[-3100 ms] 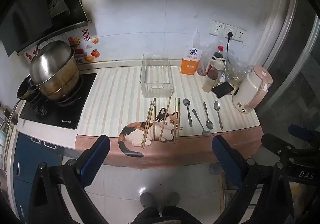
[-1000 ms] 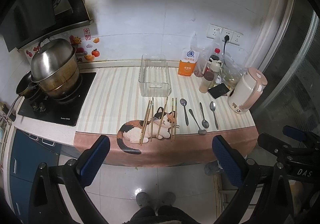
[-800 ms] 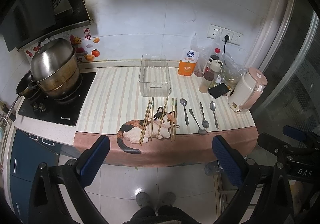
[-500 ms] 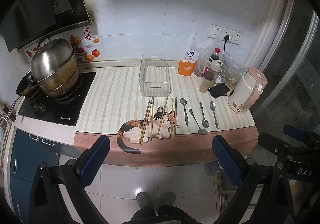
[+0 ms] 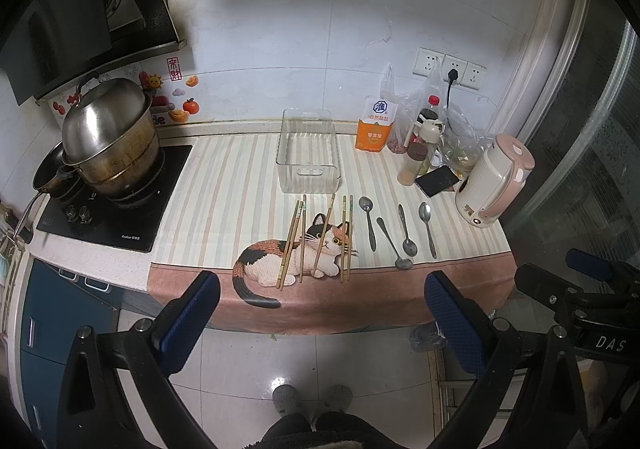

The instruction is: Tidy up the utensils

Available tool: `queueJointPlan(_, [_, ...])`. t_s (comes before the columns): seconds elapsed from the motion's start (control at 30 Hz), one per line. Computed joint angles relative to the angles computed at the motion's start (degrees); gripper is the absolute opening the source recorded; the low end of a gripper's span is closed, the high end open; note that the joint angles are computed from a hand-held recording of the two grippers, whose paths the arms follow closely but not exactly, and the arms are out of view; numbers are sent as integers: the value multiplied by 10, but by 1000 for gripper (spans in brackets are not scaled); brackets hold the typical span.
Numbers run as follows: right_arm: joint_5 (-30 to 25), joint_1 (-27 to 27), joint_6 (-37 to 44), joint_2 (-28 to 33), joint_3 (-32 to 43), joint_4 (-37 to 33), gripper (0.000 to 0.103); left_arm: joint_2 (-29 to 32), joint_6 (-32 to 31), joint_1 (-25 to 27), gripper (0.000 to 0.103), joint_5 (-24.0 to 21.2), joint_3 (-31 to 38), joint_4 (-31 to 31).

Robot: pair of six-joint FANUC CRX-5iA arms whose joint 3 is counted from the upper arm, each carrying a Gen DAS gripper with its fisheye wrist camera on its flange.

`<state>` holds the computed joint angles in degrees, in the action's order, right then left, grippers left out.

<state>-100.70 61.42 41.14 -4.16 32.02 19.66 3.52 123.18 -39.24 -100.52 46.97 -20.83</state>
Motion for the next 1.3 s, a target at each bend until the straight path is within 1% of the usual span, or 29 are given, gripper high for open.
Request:
queueJointPlan(0.07, [1, 2, -4, -1, -3, 4, 103, 0, 3, -5, 103, -2, 2, -11])
queueJointPlan(0.1, [2, 0, -2, 0, -3, 5, 103, 1, 6, -11, 103, -4, 4, -26])
queueJointPlan(0.2, [19, -2, -13, -4, -24, 26, 103, 17, 2, -45, 103, -19, 18, -112])
queueJointPlan(0.23, [25, -4, -16, -5, -32, 32, 103, 27, -2, -64, 103, -31, 26, -168])
queueJointPlan(0.27, [33, -15, -14, -5, -41, 33, 103, 31, -6, -73, 103, -37, 26, -199])
queueJointPlan(0.3, [43, -22, -14, -4, -51, 35, 103, 34, -8, -74, 103, -38, 22, -215])
queueJointPlan(0.37, [63, -39, -16, -1, -69, 30, 103, 39, -7, -64, 103, -34, 11, -224])
queueJointPlan(0.43, [88, -59, -10, 6, -88, 21, 103, 40, -8, -49, 103, -21, -5, -216])
queueJointPlan(0.53, [109, -84, -10, 32, -102, 6, 103, 55, -23, -18, 103, -12, -22, -202])
queueJointPlan(0.6, [129, -103, -13, 49, -108, -18, 99, 63, -26, 6, 103, -5, -38, -185])
queueJointPlan(0.67, [142, -123, -7, 66, -108, -43, 88, 71, -30, 43, 103, 11, -57, -147])
queueJointPlan(0.7, [154, -134, -2, 75, -111, -58, 85, 76, -34, 63, 103, 19, -68, -127])
queueJointPlan(0.77, [172, -160, 6, 101, -107, -91, 69, 85, -45, 100, 103, 39, -90, -82])
queueJointPlan(0.8, [175, -165, 8, 110, -106, -102, 66, 89, -56, 122, 102, 54, -105, -52])
queueJointPlan(0.83, [182, -177, 13, 127, -100, -121, 57, 95, -66, 141, 102, 67, -118, -26])
queueJointPlan(0.87, [184, -186, 15, 145, -93, -136, 51, 103, -79, 158, 100, 78, -127, -2])
queueJointPlan(0.9, [185, -190, 14, 155, -89, -142, 50, 113, -99, 179, 96, 94, -140, 33])
queueJointPlan(0.93, [187, -196, 13, 171, -82, -154, 47, 124, -117, 196, 93, 107, -150, 63])
queueJointPlan(0.97, [189, -201, 13, 187, -74, -164, 42, 138, -134, 211, 86, 116, -157, 88])
queueJointPlan(1.03, [176, -206, 11, 217, -53, -177, 42, 161, -169, 236, 77, 136, -170, 136])
queueJointPlan(1.07, [173, -209, 9, 228, -45, -186, 42, 172, -184, 245, 68, 139, -172, 152])
queueJointPlan(1.1, [164, -211, 7, 246, -31, -198, 42, 187, -202, 257, 54, 144, -175, 176])
queueJointPlan(1.13, [159, -212, 5, 258, -22, -203, 42, 198, -215, 266, 46, 147, -177, 195])
queueJointPlan(1.17, [150, -213, 4, 274, -7, -209, 42, 211, -226, 275, 34, 148, -178, 214])
queueJointPlan(1.2, [148, -213, 2, 282, -3, -210, 42, 223, -234, 283, 30, 152, -182, 230])
queueJointPlan(1.3, [123, -212, -4, 319, 32, -216, 42, 245, -253, 300, 30, 159, -188, 273])
